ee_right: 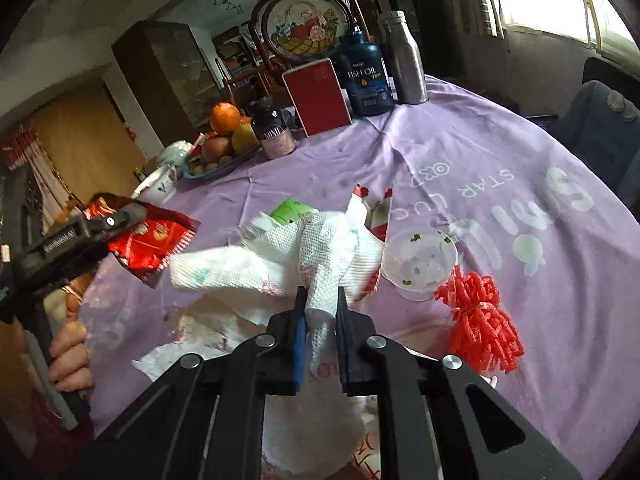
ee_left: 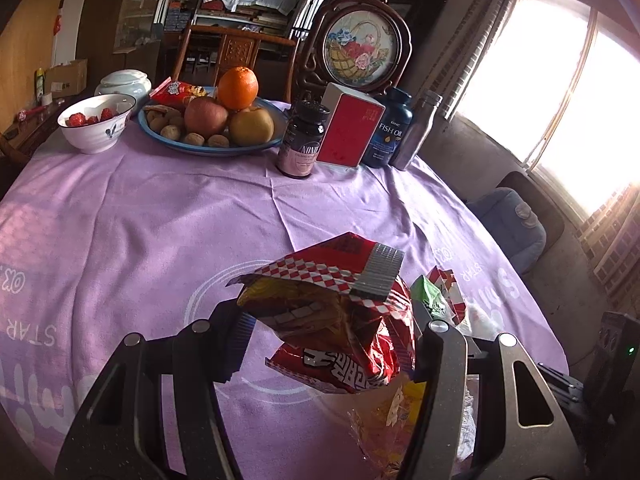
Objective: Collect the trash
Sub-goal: 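Lift the chip bag with the left tool while the right tool lifts the tissue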
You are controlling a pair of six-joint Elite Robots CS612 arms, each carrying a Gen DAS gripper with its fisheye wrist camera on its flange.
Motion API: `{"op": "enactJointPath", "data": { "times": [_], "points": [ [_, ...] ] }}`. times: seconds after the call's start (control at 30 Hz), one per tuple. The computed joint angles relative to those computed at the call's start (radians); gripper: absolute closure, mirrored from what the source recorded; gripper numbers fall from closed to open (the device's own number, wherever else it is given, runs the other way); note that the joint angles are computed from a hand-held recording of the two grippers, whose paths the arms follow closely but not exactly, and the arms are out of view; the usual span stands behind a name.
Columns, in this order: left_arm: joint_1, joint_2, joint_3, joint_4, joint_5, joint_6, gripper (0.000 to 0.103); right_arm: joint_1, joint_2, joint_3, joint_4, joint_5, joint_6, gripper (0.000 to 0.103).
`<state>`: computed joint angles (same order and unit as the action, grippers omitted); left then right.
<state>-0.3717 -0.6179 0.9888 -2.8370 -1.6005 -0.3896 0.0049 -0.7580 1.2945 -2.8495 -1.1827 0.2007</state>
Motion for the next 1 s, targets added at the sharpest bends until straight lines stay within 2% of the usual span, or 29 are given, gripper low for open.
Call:
{"op": "enactJointPath", "data": {
  "times": [0.07,0.17,0.2,0.23,0.37,0.47,0.53,0.6,0.67,0.7,0.77,0.8,0.87,0.9,1.0],
  "points": [
    [-0.001,-0.002,0.003,-0.007,0.002,0.004,0.044,-0.002,-0.012,0.013,-0.034,-0.006,-0.007,0.09],
    [-0.002,-0.004,0.006,-0.012,0.0,0.014,0.044,-0.01,-0.027,0.027,-0.047,0.022,-0.002,0.08],
    [-0.003,-0.003,0.006,-0.01,0.0,0.017,0.044,-0.014,-0.031,0.033,-0.051,0.04,0.006,0.058],
    [-0.002,-0.002,0.004,-0.007,-0.001,0.019,0.044,-0.016,-0.036,0.044,-0.067,0.043,0.013,0.046],
    [0.0,0.002,-0.003,0.005,-0.005,0.01,0.044,-0.014,-0.042,0.059,-0.066,-0.009,0.003,0.045],
    [0.0,0.003,-0.006,0.01,-0.003,0.005,0.044,-0.018,-0.047,0.074,-0.083,0.008,0.0,0.045],
    [0.0,0.003,-0.007,0.012,-0.003,0.003,0.044,-0.004,-0.058,0.088,-0.076,-0.021,-0.079,0.044],
    [-0.001,0.003,-0.007,0.013,0.0,0.007,0.044,0.026,-0.062,0.092,-0.059,-0.11,-0.192,0.044],
    [-0.002,0.004,-0.007,0.016,0.004,0.011,0.044,0.055,-0.053,0.084,-0.075,-0.191,-0.262,0.044],
    [-0.002,0.004,-0.008,0.02,0.005,0.014,0.044,0.062,-0.047,0.075,-0.076,-0.205,-0.278,0.044],
    [-0.003,0.007,-0.012,0.028,0.008,0.016,0.044,0.069,-0.029,0.042,-0.057,-0.195,-0.29,0.05],
    [-0.003,0.007,-0.013,0.032,0.009,0.016,0.044,0.071,-0.019,0.02,-0.044,-0.195,-0.294,0.059],
    [-0.001,0.009,-0.017,0.04,0.007,0.011,0.044,0.074,-0.006,-0.007,-0.029,-0.214,-0.294,0.092],
    [0.0,0.01,-0.018,0.041,0.004,0.008,0.044,0.07,-0.006,-0.01,-0.029,-0.202,-0.277,0.101],
    [0.0,0.006,-0.012,0.029,-0.001,0.003,0.044,0.038,-0.038,0.042,-0.146,-0.122,-0.184,0.101]
  ]
}}
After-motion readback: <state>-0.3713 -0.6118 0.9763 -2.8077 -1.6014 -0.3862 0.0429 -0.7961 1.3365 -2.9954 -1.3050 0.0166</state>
